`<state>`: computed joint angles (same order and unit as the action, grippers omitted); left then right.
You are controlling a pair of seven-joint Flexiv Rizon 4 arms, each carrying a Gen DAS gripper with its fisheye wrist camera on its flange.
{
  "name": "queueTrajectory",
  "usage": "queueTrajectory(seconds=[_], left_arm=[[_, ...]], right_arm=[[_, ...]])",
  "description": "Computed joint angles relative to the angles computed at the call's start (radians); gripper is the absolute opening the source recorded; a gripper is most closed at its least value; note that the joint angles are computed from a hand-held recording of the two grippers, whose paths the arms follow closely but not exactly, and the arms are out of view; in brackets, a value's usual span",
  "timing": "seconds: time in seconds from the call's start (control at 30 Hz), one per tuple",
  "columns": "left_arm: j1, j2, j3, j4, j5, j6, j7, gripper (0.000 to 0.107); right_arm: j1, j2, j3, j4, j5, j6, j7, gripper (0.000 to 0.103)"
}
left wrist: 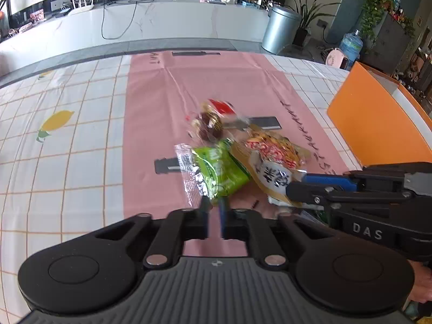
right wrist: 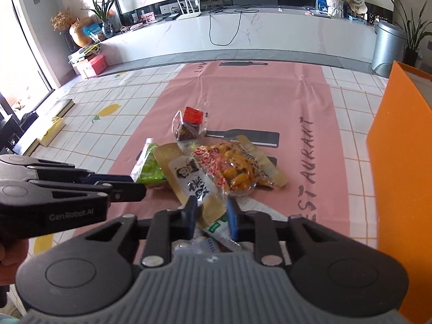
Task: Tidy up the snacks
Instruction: 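Grasp the green pea bag with left tool while right tool grasps the spicy snack bag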
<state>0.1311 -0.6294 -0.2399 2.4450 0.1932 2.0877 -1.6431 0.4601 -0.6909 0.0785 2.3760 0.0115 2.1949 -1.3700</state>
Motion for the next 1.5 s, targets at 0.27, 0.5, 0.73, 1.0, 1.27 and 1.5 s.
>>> queueTrajectory(seconds=[0.27,0.5,0.73,1.0,1.27,1.5], left_arm=[[0.131,0.006,-0.136,0.049,0.047,-0.051,-0.074,0.000],[-0.016,0.051,0.022,0.055,-0.019,0.020,-0.068,0.035],[-0.064,0.020,0.076,-0.005,-0.052,0.114,-0.097,0.068],[-0.006,-0.067,0.019,-0.064,-0.036,0.114,-0.174,0.074],[0.041,-0.130,-0.020,-0.101,0.004,0.115,-0.229,0.073],[0.084,-0.168,-0.051,-0.116,0.049,0.134,-0.271,0.062]], right_arm=[[0.001,0.016,-0.003,0.028,0.011,0.010,-0.013,0.000],[0.036,0.053,-0.043,0.068,0.060,0.005,-0.061,0.000],[0.063,0.063,-0.070,0.061,0.136,-0.017,-0.073,0.013],[-0.003,0.050,-0.022,-0.037,0.107,-0.127,0.114,0.057],[0.014,0.004,-0.032,-0.082,0.084,-0.150,0.242,0.069],[0.065,-0.014,-0.082,-0.099,0.086,-0.171,0.273,0.078]])
